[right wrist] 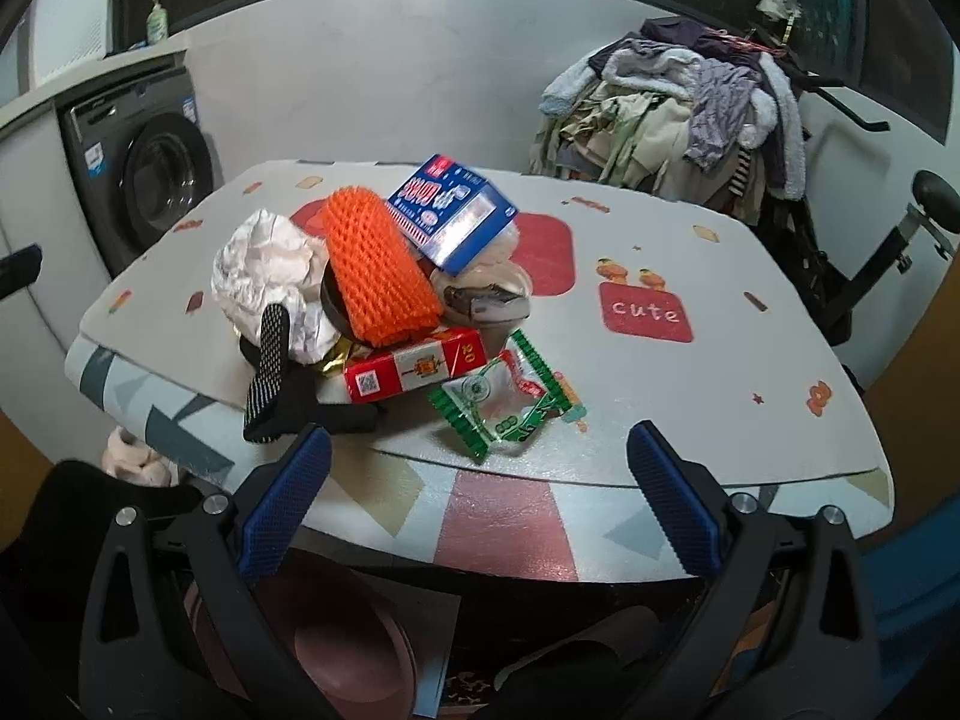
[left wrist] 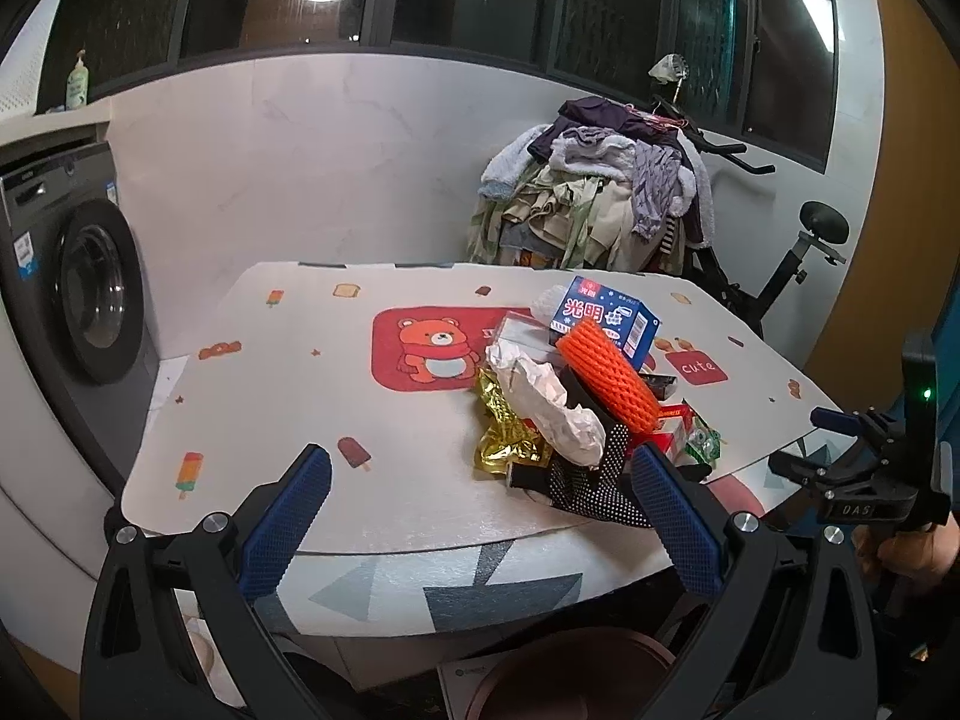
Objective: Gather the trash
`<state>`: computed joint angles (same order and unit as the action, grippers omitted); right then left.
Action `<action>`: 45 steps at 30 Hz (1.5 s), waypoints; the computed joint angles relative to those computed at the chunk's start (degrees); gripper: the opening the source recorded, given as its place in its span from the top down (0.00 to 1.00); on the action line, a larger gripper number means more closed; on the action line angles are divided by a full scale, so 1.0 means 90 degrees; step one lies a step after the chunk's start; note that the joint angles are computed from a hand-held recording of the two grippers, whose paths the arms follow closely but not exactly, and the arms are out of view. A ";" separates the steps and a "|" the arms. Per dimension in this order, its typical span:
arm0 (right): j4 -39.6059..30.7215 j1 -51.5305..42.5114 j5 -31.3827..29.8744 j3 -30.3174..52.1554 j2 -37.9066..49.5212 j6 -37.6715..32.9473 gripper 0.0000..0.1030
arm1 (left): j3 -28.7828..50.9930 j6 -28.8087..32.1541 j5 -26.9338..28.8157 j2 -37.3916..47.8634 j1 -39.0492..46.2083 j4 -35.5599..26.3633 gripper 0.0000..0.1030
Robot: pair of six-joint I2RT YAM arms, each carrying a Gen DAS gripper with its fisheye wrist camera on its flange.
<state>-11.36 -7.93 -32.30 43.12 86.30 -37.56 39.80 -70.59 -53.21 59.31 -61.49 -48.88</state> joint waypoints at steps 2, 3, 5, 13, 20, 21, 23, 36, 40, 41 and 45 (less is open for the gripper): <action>-0.0086 0.0004 -0.0088 0.0064 0.0173 -0.0113 0.06 | -0.0096 0.0130 0.0076 -0.0005 0.0078 0.0191 0.05; -0.0233 0.0009 -0.0192 0.0151 0.0296 -0.0164 0.07 | -0.0135 0.0220 0.0115 0.0008 0.0129 0.0287 0.05; -0.0490 0.0049 -0.0387 0.0296 0.0488 -0.0198 0.10 | -0.0193 0.0437 0.0199 0.0055 0.0256 0.0514 0.05; -0.0950 0.0883 -0.0879 0.0684 0.1654 0.0676 0.21 | -0.0412 0.1104 0.0542 0.0153 0.0630 0.1249 0.13; -0.0574 0.1105 -0.1117 0.0652 0.1727 0.1566 0.36 | -0.0636 0.1243 0.0715 -0.0074 0.0765 0.1520 0.18; -0.0622 0.1025 -0.1193 0.0723 0.1777 0.1622 0.39 | -0.0709 0.1328 0.0822 -0.0143 0.0874 0.1661 0.19; -0.0889 0.0851 -0.1402 0.0975 0.1984 0.1640 0.48 | -0.0702 0.1430 0.0985 -0.0052 0.1118 0.1713 0.22; -0.0835 0.0728 -0.1335 0.1213 0.2290 0.1458 0.88 | -0.0874 0.2775 0.4900 0.1477 0.4344 0.5250 0.61; -0.0802 0.0741 -0.1290 0.1194 0.2223 0.1370 0.89 | -0.0591 0.2596 0.5175 0.2297 0.4556 0.5547 0.93; -0.0831 0.0753 -0.1313 0.1199 0.2146 0.1349 0.90 | -0.0581 0.2614 0.5066 0.2208 0.4534 0.5480 0.93; -0.0796 0.0800 -0.1571 0.1131 0.1599 0.1233 0.90 | -0.0376 0.3139 0.4465 0.1498 0.4321 0.4741 0.94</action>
<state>-18.52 -0.73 -46.44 53.30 100.69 -26.46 36.42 -42.34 -13.02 72.79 -22.60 -6.21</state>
